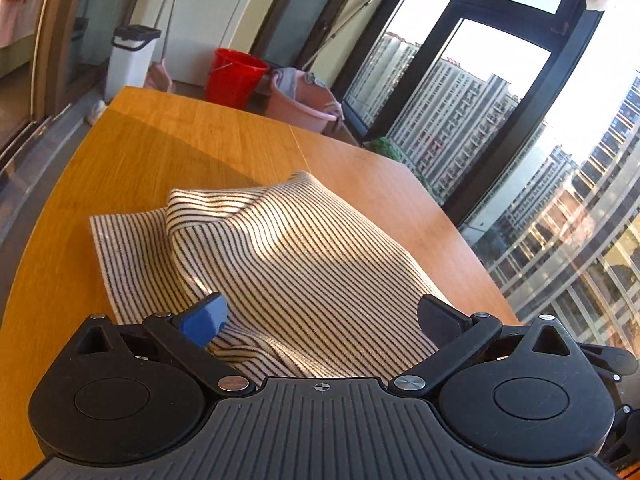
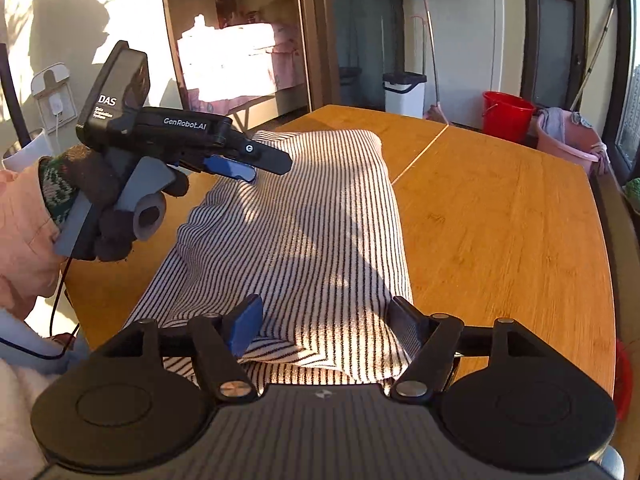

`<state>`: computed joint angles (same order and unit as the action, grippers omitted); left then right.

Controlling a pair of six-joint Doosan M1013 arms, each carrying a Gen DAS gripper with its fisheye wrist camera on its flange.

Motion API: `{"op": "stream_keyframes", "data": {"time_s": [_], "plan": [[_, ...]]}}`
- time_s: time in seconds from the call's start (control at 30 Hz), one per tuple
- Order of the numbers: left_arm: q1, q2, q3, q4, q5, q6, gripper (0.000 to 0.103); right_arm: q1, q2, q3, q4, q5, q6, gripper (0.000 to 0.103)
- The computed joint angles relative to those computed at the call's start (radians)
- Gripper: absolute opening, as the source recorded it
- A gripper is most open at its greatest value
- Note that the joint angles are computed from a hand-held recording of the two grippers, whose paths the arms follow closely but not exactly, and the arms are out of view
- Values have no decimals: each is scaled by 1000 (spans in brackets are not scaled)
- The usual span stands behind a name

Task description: Fold clothes

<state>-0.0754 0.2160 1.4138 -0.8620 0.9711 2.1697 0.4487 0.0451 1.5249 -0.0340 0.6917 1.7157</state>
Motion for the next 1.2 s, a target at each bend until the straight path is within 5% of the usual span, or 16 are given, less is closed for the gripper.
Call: {"op": "stream_keyframes", "data": {"time_s": [0.13, 0.27, 0.33, 0.43, 0.73, 0.93, 1.2], "plan": [[39, -10, -5, -46, 109, 11, 103, 6, 16, -29, -47, -38, -15, 81], [23, -27, 17, 16, 146, 23, 103, -8, 59, -63, -45, -5, -27, 90], [2, -28, 21, 71, 139, 12, 103, -23, 86, -76, 7, 42, -9, 90], [-25, -22, 18, 114, 112, 24, 103, -55, 81, -47, 131, 6, -17, 85], [-115, 20, -30, 202, 23, 83, 103, -42, 30, 17, -62, -17, 168, 84], [-126, 29, -41, 210, 23, 112, 103, -6, 13, 49, -211, -36, 338, 84], [-92, -5, -19, 311, -64, 12, 103, 29, 1, 29, -62, -58, 72, 85]]}}
